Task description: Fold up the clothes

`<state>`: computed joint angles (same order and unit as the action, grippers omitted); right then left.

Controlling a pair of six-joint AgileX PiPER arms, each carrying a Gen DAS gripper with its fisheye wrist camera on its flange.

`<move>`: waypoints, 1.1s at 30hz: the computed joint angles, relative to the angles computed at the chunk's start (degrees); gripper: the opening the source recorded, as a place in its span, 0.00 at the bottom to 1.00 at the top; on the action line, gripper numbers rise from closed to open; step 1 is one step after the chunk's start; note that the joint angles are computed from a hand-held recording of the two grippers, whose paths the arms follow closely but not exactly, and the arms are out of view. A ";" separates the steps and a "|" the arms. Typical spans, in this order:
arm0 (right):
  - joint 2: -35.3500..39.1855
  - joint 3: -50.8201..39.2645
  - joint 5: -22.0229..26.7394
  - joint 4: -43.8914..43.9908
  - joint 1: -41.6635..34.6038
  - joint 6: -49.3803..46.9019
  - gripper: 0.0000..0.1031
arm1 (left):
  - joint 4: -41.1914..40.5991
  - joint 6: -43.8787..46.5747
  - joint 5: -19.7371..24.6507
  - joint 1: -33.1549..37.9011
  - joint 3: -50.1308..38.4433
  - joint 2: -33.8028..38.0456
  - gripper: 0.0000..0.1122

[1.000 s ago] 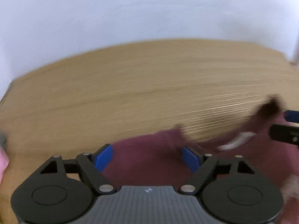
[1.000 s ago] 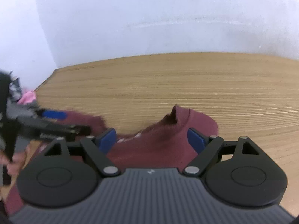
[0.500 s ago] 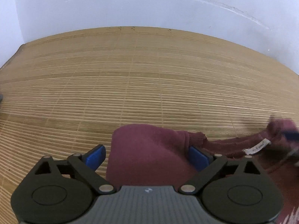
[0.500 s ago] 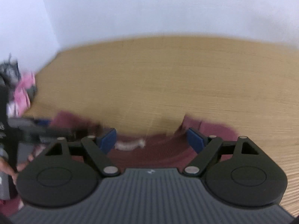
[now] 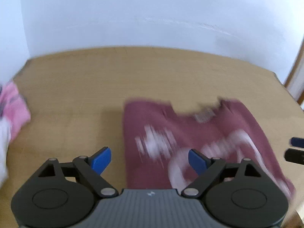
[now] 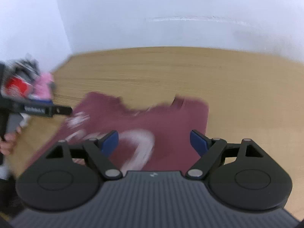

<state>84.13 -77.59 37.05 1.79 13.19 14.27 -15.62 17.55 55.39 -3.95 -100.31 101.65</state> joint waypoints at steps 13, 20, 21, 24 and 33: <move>-9.73 11.68 8.53 3.04 2.80 5.36 0.83 | 23.13 -25.58 -4.16 -12.86 23.08 -17.33 0.85; -14.75 12.00 15.63 -8.11 8.21 16.64 0.83 | 32.80 -34.74 4.22 -25.29 27.21 -25.49 0.86; -15.17 11.95 16.71 -9.14 8.94 17.42 0.83 | 32.64 -34.94 4.71 -25.96 27.31 -25.78 0.86; -15.22 12.67 18.03 -12.00 12.34 21.19 0.83 | 31.58 -35.52 5.89 -27.31 27.61 -26.57 0.86; -16.40 12.84 21.38 -14.07 17.60 22.42 0.83 | 27.51 -35.58 7.40 -24.79 29.32 -28.40 0.86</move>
